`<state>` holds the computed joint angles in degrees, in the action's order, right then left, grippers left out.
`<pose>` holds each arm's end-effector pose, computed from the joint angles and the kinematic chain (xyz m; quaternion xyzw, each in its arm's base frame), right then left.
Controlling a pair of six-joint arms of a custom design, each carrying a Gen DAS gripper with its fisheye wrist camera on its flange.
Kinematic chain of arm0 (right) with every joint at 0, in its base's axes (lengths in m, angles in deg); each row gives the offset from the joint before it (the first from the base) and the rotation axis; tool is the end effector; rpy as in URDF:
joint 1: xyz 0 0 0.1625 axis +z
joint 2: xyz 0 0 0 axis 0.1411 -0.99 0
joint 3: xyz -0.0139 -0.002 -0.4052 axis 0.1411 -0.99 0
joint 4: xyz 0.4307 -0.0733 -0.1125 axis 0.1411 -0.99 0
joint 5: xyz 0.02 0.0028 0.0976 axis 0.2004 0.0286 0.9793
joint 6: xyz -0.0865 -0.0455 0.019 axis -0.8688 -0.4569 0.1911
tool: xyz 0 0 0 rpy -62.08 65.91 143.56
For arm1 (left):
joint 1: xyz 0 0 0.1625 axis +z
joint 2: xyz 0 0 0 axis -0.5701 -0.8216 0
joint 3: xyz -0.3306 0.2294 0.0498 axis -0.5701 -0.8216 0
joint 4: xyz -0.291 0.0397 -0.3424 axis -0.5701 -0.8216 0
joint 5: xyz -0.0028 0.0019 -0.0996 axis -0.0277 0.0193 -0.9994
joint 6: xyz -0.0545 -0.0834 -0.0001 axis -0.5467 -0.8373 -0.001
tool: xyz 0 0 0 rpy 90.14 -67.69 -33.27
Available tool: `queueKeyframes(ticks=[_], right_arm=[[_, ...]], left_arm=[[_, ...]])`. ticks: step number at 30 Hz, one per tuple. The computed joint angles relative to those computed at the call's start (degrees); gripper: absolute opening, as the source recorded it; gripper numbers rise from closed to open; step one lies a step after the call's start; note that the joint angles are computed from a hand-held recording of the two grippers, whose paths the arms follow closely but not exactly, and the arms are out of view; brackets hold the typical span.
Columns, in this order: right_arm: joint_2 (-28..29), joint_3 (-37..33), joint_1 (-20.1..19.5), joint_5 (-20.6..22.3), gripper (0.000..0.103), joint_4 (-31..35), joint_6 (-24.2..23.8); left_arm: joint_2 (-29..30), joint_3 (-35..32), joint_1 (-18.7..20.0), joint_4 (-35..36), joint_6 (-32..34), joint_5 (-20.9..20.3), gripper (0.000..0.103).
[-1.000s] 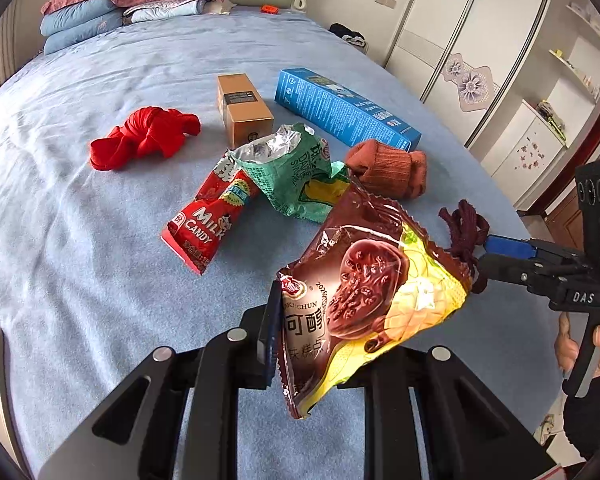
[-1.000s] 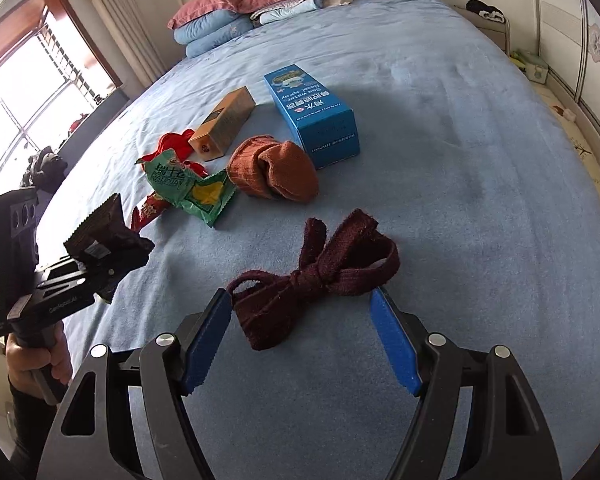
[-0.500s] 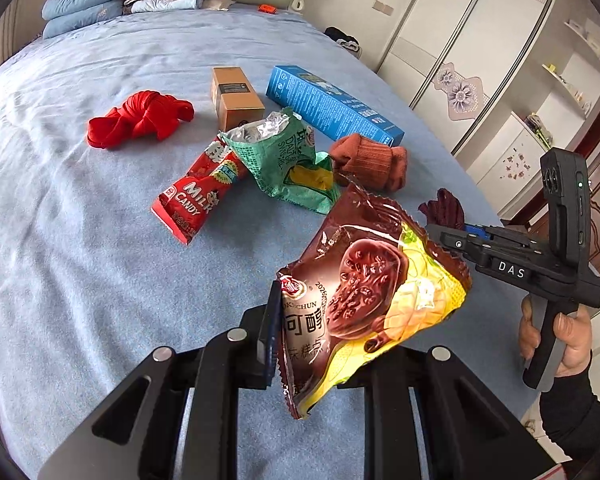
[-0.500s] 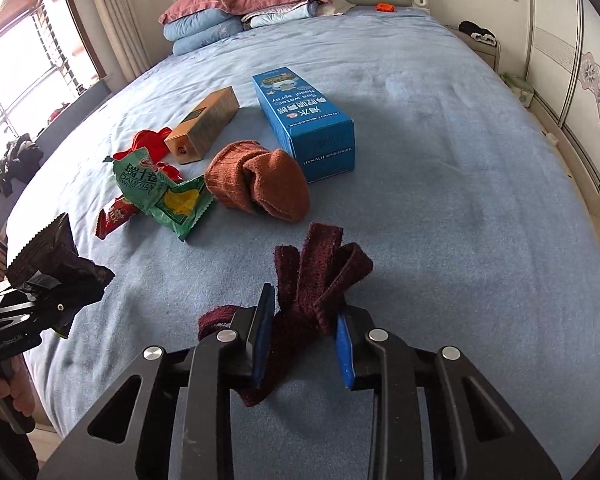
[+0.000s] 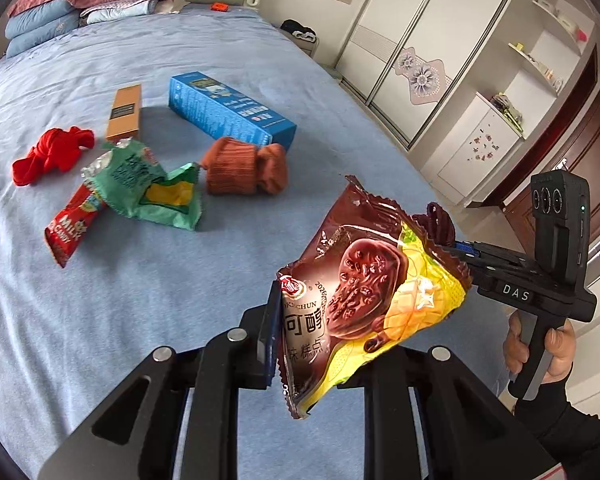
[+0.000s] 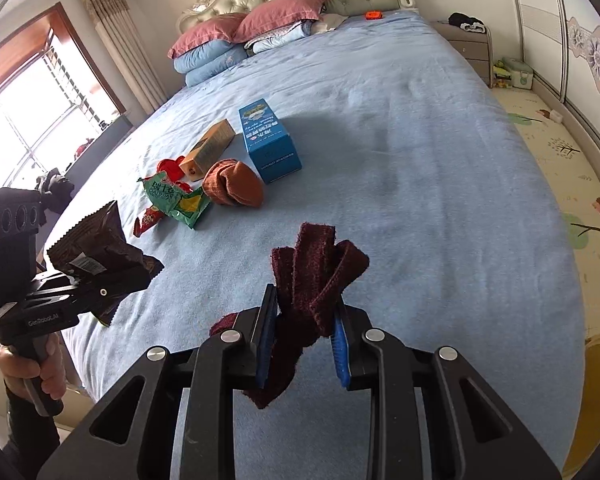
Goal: Collect trash
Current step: 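Carry the snack bag and strap over the yellow bin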
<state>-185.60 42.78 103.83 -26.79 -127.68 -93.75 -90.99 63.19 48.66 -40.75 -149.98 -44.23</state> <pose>0.2851 -0.3856 0.3272 0.3600 -0.9246 0.1061 0.0649 -0.3440 -0.2940 0.2825 0.0298 0.9150 -0.3306 0.2293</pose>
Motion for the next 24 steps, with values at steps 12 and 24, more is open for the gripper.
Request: queueKeyframes(ticks=[12, 24], right_arm=[[-12.2, -2.84, -14.3, 2.66, 0.025, 3.58, -6.75], [-19.46, -8.6, -34.54, 3.99, 0.025, 2.82, -12.33]], left_arm=[[22.98, -10.13, 6.88, -25.33, 21.22, -4.98, 0.019], [53.03, -34.11, 13.28, -37.72, 42.67, -19.07, 0.019]])
